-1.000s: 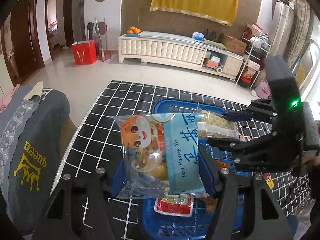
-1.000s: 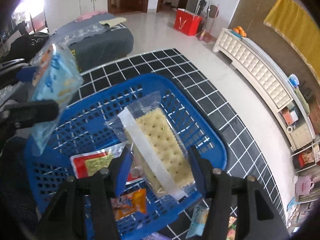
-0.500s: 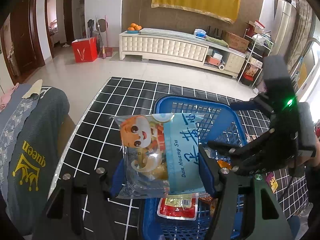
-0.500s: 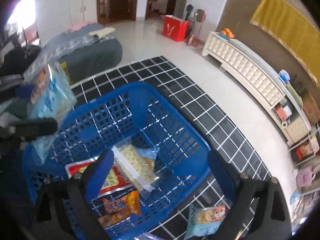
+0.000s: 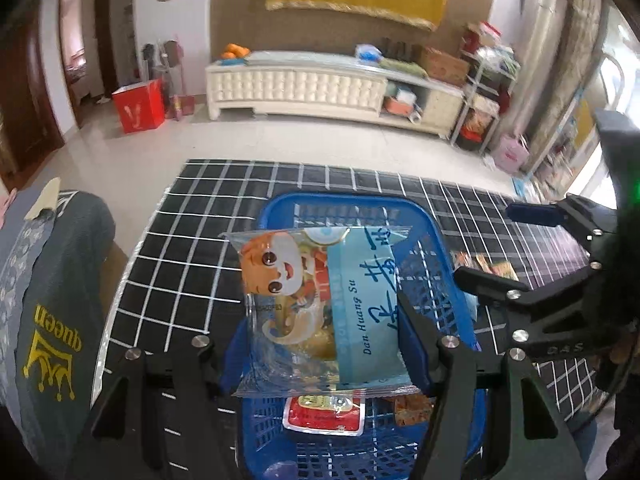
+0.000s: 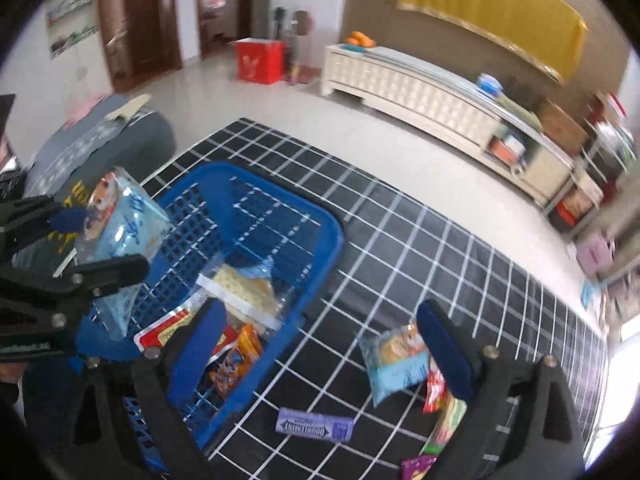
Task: Organize snacks
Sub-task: 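Open the right tool to drop the crackers while the left tool drops the blue bag, then move both open tools back over the remaining snacks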
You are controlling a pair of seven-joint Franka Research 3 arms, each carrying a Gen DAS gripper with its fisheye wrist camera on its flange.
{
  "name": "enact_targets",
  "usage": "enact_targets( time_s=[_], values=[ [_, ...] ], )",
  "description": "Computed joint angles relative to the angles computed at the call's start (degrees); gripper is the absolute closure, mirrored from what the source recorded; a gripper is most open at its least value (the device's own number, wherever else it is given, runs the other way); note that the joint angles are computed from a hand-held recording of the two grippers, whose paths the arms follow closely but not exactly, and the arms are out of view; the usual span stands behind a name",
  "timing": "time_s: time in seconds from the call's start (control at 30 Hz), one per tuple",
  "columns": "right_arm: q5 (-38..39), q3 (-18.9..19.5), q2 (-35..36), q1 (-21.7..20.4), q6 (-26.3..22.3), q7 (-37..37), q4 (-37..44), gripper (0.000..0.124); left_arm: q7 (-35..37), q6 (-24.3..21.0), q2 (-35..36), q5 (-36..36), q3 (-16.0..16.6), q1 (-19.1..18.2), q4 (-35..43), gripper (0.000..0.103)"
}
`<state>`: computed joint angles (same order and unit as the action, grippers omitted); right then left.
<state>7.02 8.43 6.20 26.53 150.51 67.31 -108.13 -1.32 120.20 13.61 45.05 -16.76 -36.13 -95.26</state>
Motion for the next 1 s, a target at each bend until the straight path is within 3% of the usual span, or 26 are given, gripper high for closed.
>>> enact_targets(
  time_s=[0.1, 0.2, 0.4, 0.63, 0.8, 1.0],
  values=[
    [0.74, -0.39, 0.18, -0.49, 0.46, 0.85, -0.37, 0.026, 4.67, 2.08, 2.13, -2.58, 0.15, 1.24, 1.94, 0.041],
    [7.56, 0.14, 0.77, -1.94, -0.23, -2.82, 0.03, 0.026, 7.84, 2.83, 4.67, -4.05, 0.79, 1.46, 4.46, 0.041],
    [6.82, -0.7, 2.82, -2.1, -0.5, -0.65, 1.21, 0.026, 14.74, 4.13, 9.88, -7.93, 2.15, 1.49, 10.38, 0.04],
    [7.96, -0.68, 4.7, -2.62, -1.06, -0.63, 2.3, 0.026, 22.21, 1.26, 16.9, -13.55, 3.77, 1.06, 19.14, 0.038],
    [8.79, -0.82, 4.06, -2.98, -1.34, -0.23, 1.48, 0.026, 24.51, 1.46, 18.29, -16.14, 4.74, 1.53, 20.93, 0.036],
    [10.83, -0.8, -0.6, -3.68, -1.32, -0.73, -1.77, 0.026, 20.65, 3.47, 14.5, -14.29, 5.48, 0.47, 17.02, 0.036]
  ],
)
